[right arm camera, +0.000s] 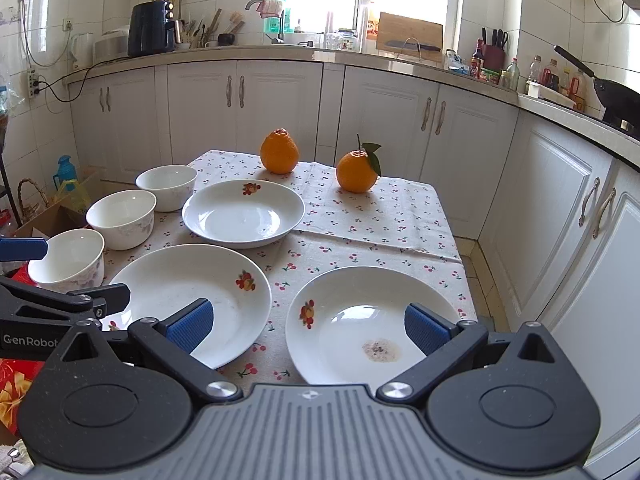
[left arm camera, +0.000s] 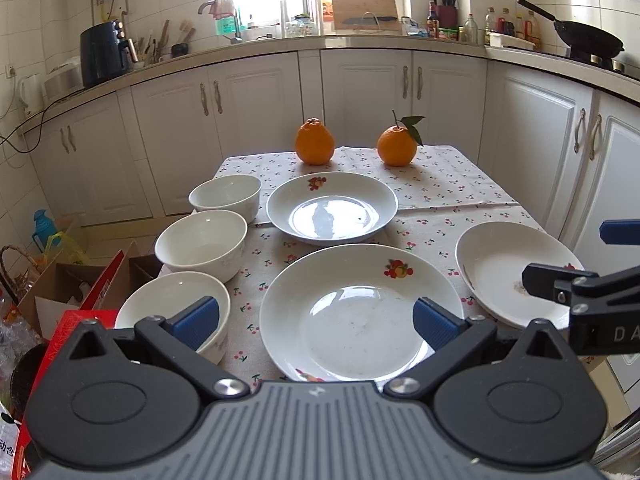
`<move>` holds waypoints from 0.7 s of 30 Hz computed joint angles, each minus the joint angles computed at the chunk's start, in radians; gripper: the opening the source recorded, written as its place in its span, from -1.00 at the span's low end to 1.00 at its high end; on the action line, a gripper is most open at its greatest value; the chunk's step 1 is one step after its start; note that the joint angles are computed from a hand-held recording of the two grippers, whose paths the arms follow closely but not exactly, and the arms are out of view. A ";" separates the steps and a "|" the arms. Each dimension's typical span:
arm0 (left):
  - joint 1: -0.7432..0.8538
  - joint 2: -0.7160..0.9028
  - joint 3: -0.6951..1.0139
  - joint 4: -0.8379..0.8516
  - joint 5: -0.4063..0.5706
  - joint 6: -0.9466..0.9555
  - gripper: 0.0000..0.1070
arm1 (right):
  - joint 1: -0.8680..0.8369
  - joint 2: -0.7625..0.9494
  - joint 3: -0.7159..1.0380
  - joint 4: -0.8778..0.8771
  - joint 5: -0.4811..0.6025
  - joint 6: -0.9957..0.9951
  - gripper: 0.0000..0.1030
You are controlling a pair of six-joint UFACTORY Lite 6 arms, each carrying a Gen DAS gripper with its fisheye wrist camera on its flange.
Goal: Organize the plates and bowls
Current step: 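Move the left tool toward the rim of the stained white plate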
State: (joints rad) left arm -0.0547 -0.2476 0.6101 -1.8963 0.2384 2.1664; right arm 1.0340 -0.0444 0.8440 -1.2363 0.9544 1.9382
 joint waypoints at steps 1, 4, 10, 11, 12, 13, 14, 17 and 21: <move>0.000 0.011 0.009 0.006 0.017 0.008 0.91 | -0.012 -0.025 -0.023 -0.010 -0.004 0.000 1.00; -0.027 0.048 0.039 -0.081 0.019 0.118 0.91 | -0.058 -0.117 -0.113 -0.045 -0.030 -0.003 1.00; -0.081 0.181 0.150 -0.123 0.044 0.186 0.91 | -0.194 -0.300 -0.288 -0.084 -0.162 -0.034 1.00; -0.089 0.202 0.169 -0.110 0.044 0.176 0.91 | -0.214 -0.314 -0.305 -0.082 -0.179 -0.043 1.00; -0.100 0.225 0.189 -0.119 0.042 0.189 0.91 | -0.237 -0.328 -0.328 -0.084 -0.202 -0.052 1.00; -0.114 0.249 0.209 -0.140 0.037 0.210 0.91 | -0.256 -0.342 -0.350 -0.088 -0.229 -0.063 1.00; -0.126 0.276 0.232 -0.137 0.034 0.211 0.91 | -0.273 -0.354 -0.371 -0.095 -0.253 -0.071 1.00; -0.146 0.348 0.303 0.003 0.037 0.062 0.91 | -0.315 -0.381 -0.440 -0.140 -0.336 -0.066 1.00; -0.165 0.440 0.396 0.180 0.067 -0.129 0.91 | -0.393 -0.398 -0.515 -0.228 -0.470 -0.018 1.00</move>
